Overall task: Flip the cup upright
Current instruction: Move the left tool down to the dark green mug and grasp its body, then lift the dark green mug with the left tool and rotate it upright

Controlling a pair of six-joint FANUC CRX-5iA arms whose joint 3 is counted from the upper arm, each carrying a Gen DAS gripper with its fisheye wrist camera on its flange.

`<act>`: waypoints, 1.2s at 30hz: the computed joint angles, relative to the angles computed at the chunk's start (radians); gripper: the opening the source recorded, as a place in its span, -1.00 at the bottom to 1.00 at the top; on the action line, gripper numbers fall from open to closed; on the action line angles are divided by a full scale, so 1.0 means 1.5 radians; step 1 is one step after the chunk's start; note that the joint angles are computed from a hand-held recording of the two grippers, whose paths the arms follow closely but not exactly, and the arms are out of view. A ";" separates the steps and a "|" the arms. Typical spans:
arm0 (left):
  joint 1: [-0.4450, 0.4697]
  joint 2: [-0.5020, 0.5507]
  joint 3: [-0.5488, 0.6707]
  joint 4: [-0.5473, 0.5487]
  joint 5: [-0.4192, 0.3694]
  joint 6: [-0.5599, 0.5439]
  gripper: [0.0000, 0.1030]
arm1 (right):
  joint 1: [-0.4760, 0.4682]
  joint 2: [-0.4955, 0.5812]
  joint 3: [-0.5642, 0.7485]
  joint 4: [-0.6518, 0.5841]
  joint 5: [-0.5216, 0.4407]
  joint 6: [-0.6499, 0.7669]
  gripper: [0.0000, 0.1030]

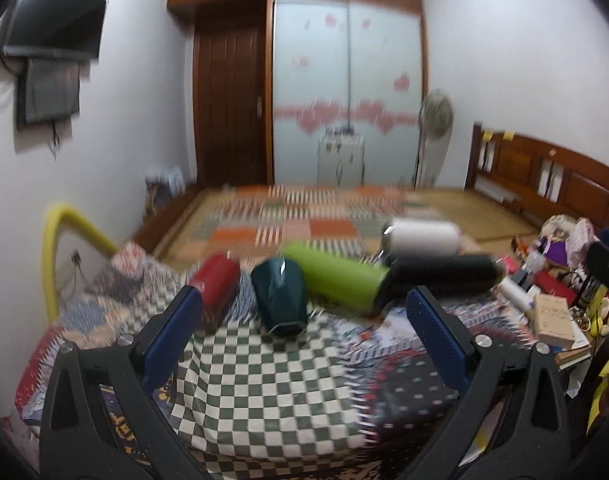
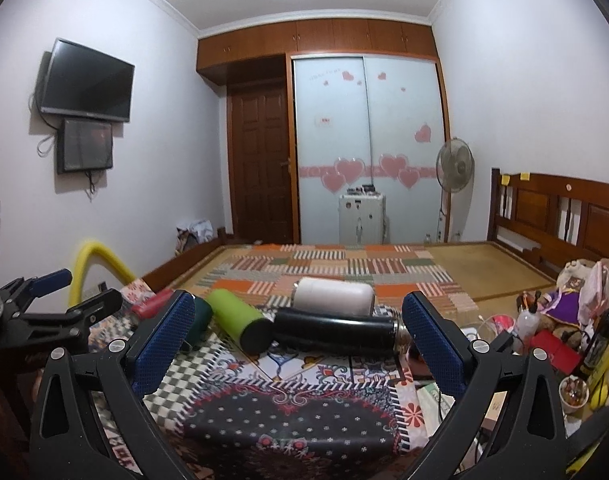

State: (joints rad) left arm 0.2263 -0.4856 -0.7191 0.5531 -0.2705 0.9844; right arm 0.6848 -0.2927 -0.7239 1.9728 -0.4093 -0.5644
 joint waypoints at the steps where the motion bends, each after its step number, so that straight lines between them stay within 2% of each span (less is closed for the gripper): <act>1: 0.012 0.026 0.018 -0.011 -0.014 0.009 0.85 | -0.001 0.004 0.001 -0.005 0.001 0.004 1.00; 3: 0.030 0.088 0.070 -0.062 -0.048 0.049 0.77 | -0.010 0.024 0.011 -0.015 0.010 0.010 1.00; 9: 0.040 0.230 0.184 -0.112 -0.120 0.082 0.76 | -0.022 0.061 0.030 -0.058 0.029 0.040 1.00; 13: 0.043 0.318 0.271 -0.135 -0.201 0.106 0.76 | -0.027 0.082 0.041 -0.081 0.040 0.056 1.00; 15: 0.042 0.349 0.301 -0.145 -0.225 0.125 0.76 | -0.034 0.093 0.048 -0.079 0.050 0.056 1.00; 23: 0.028 0.423 0.388 -0.213 -0.279 0.182 0.75 | -0.057 0.118 0.063 -0.064 0.081 0.044 1.00; 27: 0.018 0.450 0.421 -0.250 -0.301 0.210 0.53 | -0.073 0.120 0.064 -0.039 0.099 0.023 1.00; 31: 0.013 0.472 0.440 -0.256 -0.318 0.223 0.36 | -0.086 0.122 0.067 -0.019 0.109 0.000 1.00; 36: 0.005 0.476 0.447 -0.282 -0.320 0.233 0.33 | -0.090 0.122 0.067 -0.018 0.111 -0.004 1.00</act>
